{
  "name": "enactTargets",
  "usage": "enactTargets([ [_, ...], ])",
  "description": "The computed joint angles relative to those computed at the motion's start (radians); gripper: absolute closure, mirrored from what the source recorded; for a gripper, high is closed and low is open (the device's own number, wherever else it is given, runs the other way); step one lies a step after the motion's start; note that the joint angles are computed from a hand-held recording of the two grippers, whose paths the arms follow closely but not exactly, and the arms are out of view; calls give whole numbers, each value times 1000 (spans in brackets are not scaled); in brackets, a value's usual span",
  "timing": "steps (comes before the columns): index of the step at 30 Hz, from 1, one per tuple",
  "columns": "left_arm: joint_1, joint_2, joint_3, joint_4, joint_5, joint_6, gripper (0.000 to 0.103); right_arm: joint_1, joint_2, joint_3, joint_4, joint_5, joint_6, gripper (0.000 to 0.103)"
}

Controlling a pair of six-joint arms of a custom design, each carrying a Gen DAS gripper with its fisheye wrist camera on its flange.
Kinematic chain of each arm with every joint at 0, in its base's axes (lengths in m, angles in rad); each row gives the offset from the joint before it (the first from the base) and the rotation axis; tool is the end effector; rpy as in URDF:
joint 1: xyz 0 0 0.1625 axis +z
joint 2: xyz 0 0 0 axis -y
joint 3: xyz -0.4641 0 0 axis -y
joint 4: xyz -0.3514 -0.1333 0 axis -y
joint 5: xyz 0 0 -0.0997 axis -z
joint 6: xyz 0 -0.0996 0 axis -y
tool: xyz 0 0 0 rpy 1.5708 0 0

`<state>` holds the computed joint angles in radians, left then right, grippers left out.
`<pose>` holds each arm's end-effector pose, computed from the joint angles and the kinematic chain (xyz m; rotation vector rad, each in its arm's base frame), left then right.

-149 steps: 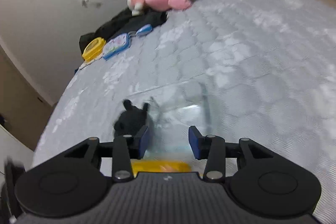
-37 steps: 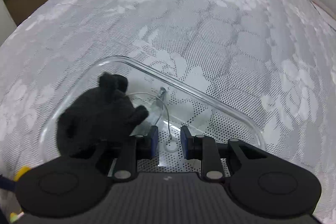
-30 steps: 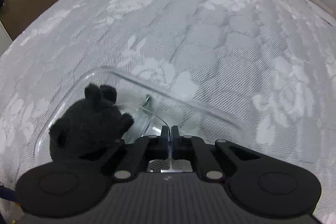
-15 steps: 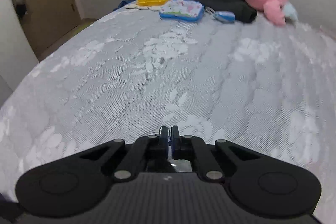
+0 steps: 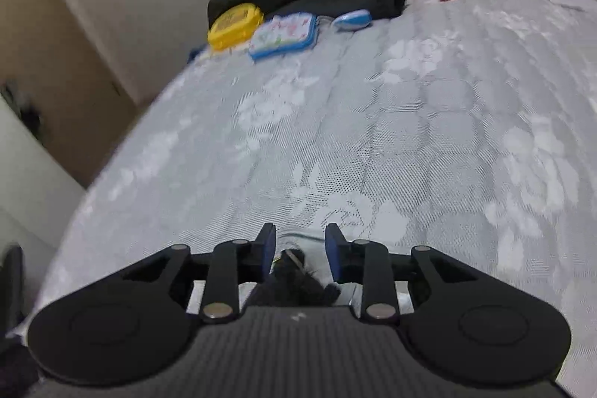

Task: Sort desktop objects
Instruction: 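Withdraw the right gripper from the glass container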

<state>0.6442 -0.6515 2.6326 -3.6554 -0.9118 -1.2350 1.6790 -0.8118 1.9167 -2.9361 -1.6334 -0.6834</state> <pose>-0.1521 -0.3572 0.0537 -0.4755 2.7384 -0.9062 0.1910 -0.5820 0.1149 1.1407 -2.7618 0.3487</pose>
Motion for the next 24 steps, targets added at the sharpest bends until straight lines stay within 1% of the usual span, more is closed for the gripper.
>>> enactTargets([
  [1,2,12,11,-43,-2,-7,0,-16,-34,39,-19,34,15,69],
  [2,5,25,21,-88,-4,-15,0,-32,-69,79,-43,67,27,60],
  [3,7,40,33,-137,-7,-25,0,-50,-104,126,-84,92,41,56],
  [4,9,56,44,-186,-7,-38,0,-70,-143,181,-134,114,57,52],
  [5,9,65,51,-217,-4,-51,0,-89,-176,220,-156,131,67,52],
  [7,3,72,56,-236,6,-72,0,-143,-242,306,-210,163,82,51],
  [9,-6,62,49,-199,19,-85,0,-195,-287,382,-285,185,100,41],
  [10,-13,49,40,-157,30,-92,0,-224,-294,422,-353,200,107,35],
  [12,-32,18,16,-36,63,-115,0,-275,-302,480,-440,218,87,34],
  [14,-53,-27,-11,131,99,-154,0,-313,-306,504,-458,221,84,33],
  [17,-77,-89,-61,362,119,-183,0,-330,-330,477,-330,230,90,34],
  [19,-91,-115,-105,519,128,-204,0,-334,-333,482,-338,245,58,33],
  [21,-98,-138,-154,698,131,-231,0,-330,-334,495,-362,242,27,32],
  [22,-99,-150,-176,784,130,-245,0,-330,-340,494,-348,243,27,32],
  [24,-90,-160,-207,889,116,-263,0,-334,-359,484,-285,255,50,31],
])
